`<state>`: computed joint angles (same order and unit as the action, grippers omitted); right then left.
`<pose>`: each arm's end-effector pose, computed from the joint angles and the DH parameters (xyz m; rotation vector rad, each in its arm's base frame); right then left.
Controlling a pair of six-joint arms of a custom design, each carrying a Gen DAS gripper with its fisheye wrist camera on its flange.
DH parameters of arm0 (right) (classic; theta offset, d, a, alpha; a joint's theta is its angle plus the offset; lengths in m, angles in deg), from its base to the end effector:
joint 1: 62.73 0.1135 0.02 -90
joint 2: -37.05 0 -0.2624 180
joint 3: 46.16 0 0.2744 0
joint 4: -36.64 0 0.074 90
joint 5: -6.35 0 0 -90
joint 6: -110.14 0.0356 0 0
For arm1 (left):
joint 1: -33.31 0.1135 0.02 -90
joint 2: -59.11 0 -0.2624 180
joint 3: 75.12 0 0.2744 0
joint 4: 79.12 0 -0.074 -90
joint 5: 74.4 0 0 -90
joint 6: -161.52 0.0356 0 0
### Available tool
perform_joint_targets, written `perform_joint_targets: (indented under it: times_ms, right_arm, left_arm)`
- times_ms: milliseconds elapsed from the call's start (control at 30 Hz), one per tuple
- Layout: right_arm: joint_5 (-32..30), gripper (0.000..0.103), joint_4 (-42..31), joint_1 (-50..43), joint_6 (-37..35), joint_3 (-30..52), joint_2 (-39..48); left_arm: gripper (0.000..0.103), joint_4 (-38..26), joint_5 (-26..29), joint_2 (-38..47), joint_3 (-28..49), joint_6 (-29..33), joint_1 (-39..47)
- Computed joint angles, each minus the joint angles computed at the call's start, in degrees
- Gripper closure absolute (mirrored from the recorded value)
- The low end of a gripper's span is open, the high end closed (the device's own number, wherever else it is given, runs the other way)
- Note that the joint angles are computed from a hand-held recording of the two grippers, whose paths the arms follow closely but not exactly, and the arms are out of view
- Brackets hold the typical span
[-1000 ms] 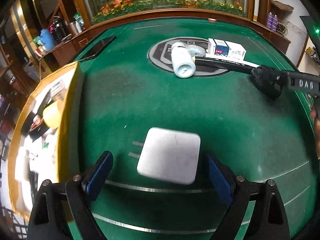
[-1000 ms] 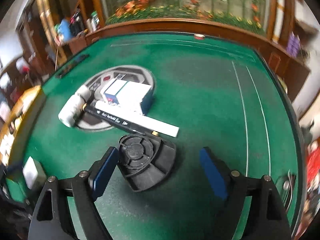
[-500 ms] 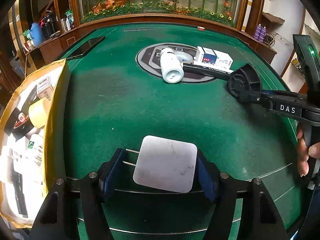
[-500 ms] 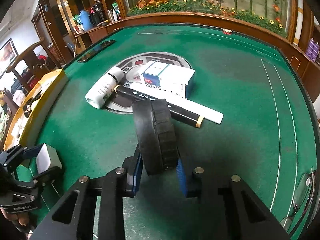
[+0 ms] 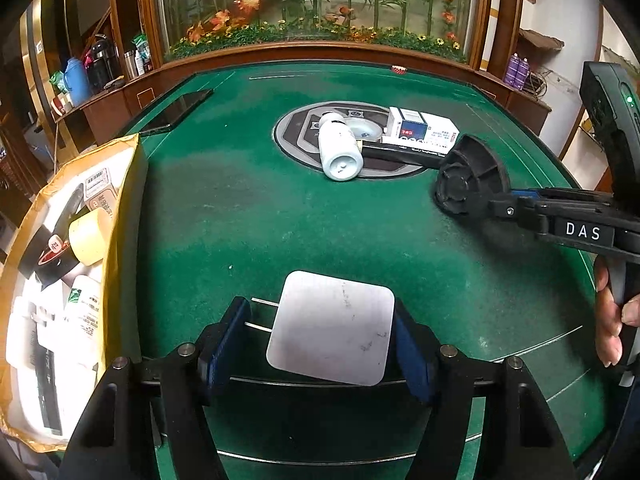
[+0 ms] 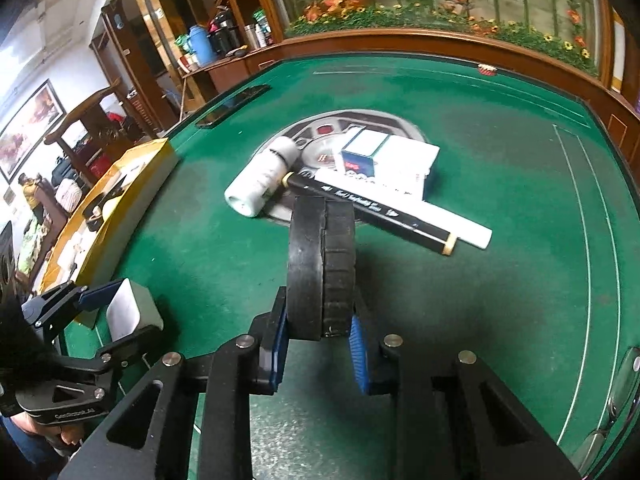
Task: Organize rigid objects
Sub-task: 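Lift and carry the plug adapter with the left gripper while the right carries the tape roll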
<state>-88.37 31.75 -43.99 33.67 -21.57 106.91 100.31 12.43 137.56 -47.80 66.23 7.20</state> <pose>0.1817 0.0647 0.0809 -0.1493 2.4693 0.3470 0.1872 -0.0896 0.0710 0.4244 2.4421 -0.1669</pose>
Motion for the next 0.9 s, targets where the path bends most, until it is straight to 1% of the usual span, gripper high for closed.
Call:
perform_joint_targets:
  times_ms: [233, 433, 533, 733, 900]
  right_arm:
    - [-1.63, 0.077, 1.98, -1.63, 0.91, -0.14, 1.5]
    - [-1.88, 0.077, 3.36, -1.46, 1.83, -0.59, 1.8]
    - [-1.86, 0.078, 3.16, -0.79, 2.27, -1.34, -0.44]
    - [-4.22, 0.078, 3.17, -0.79, 2.25, -2.36, -3.52]
    - [-5.07, 0.078, 3.13, -0.33, 2.27, -2.57, -4.32]
  left_arm:
    - [0.03, -0.19, 1.1, 1.12, 0.59, 0.14, 0.86]
    - [0.03, 0.16, 0.49, 0.66, 0.14, 0.02, 0.39]
    - [0.03, 0.45, -0.37, -0.08, -0.38, -0.15, -0.05]
    - [0.03, 1.15, -4.06, -1.74, -1.4, -0.4, -2.36]
    - [0.03, 1.22, -6.19, -2.98, -1.99, -0.39, -3.62]
